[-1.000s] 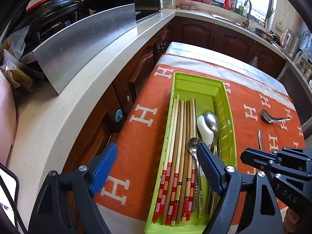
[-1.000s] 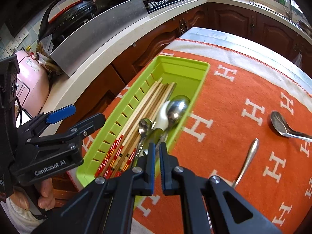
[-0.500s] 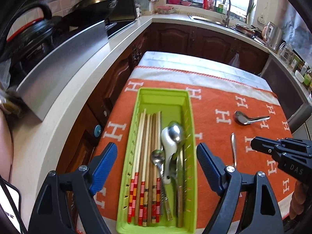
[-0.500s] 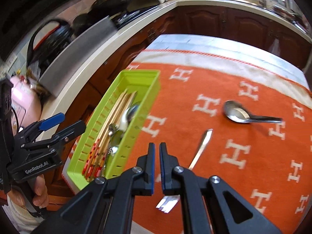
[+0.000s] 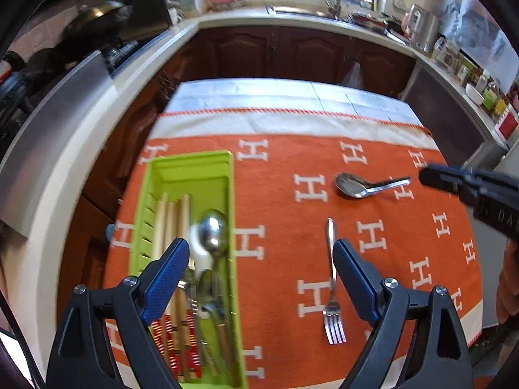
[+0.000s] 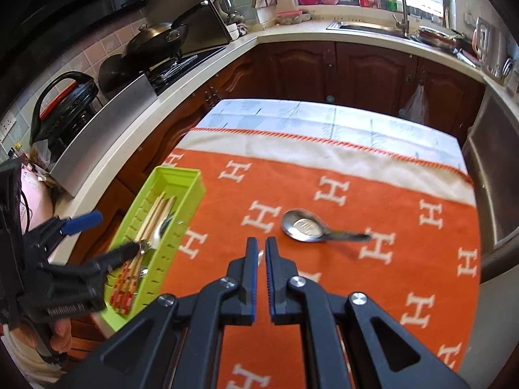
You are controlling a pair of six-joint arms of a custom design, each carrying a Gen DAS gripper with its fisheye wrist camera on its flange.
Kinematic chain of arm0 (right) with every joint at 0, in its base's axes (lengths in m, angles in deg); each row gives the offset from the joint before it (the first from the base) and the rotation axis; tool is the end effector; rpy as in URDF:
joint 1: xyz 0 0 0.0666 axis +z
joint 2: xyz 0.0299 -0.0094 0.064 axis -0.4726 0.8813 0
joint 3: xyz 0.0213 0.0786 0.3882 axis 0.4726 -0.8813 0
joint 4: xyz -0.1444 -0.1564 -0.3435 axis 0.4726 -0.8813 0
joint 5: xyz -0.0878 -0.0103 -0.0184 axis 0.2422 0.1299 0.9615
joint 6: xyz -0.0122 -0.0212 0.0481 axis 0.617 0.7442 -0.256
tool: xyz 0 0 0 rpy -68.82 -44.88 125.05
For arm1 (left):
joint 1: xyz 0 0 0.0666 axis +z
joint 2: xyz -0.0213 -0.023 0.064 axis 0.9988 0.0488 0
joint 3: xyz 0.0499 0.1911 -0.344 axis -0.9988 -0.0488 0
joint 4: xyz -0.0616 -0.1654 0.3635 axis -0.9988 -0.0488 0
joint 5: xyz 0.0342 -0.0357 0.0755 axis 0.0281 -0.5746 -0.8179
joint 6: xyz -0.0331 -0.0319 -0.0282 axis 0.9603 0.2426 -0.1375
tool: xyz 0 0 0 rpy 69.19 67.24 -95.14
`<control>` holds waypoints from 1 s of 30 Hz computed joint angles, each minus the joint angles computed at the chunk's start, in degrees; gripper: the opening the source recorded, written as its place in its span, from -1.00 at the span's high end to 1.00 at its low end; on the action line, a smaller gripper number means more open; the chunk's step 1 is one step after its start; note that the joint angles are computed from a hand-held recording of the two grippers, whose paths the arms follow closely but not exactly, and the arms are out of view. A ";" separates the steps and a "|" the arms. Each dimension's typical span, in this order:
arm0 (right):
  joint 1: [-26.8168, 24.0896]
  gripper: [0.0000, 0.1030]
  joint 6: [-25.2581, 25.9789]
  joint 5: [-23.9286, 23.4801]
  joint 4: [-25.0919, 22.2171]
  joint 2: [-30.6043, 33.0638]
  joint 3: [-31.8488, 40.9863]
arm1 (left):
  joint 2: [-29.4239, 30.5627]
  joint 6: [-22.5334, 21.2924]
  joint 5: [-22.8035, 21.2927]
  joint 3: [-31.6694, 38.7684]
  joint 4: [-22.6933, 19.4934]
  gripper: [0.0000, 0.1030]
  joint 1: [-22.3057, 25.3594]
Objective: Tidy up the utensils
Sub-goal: 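Move the left tool over the fork while the right tool moves over the large soup spoon, then grasp the fork with the left tool while the right tool grasps the large soup spoon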
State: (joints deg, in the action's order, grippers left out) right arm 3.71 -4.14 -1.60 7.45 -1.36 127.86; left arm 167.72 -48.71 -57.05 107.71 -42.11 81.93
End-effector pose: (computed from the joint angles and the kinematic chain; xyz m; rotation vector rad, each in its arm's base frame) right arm 0.4451 0.2626 0.4888 0.5832 2.4510 0.1445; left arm 0.5672 -0.0645 0.4489 1.0164 2.4544 -0.2894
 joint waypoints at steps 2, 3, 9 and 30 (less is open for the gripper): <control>-1.43 0.50 2.18 -0.26 1.15 -0.57 -1.31 | 0.54 -0.01 -0.64 -1.14 -1.88 -0.72 -1.47; -2.13 0.46 3.51 -0.44 1.90 -0.80 -2.08 | 0.71 0.07 -1.29 -2.18 -2.41 -0.72 -2.32; -4.68 0.42 14.55 -3.47 4.04 1.41 -4.94 | 0.21 0.21 -5.45 -9.40 -0.52 -0.41 -5.90; -6.16 0.26 26.86 -4.83 9.17 6.71 -8.46 | 0.73 5.23 -8.00 -12.17 4.21 0.87 -7.64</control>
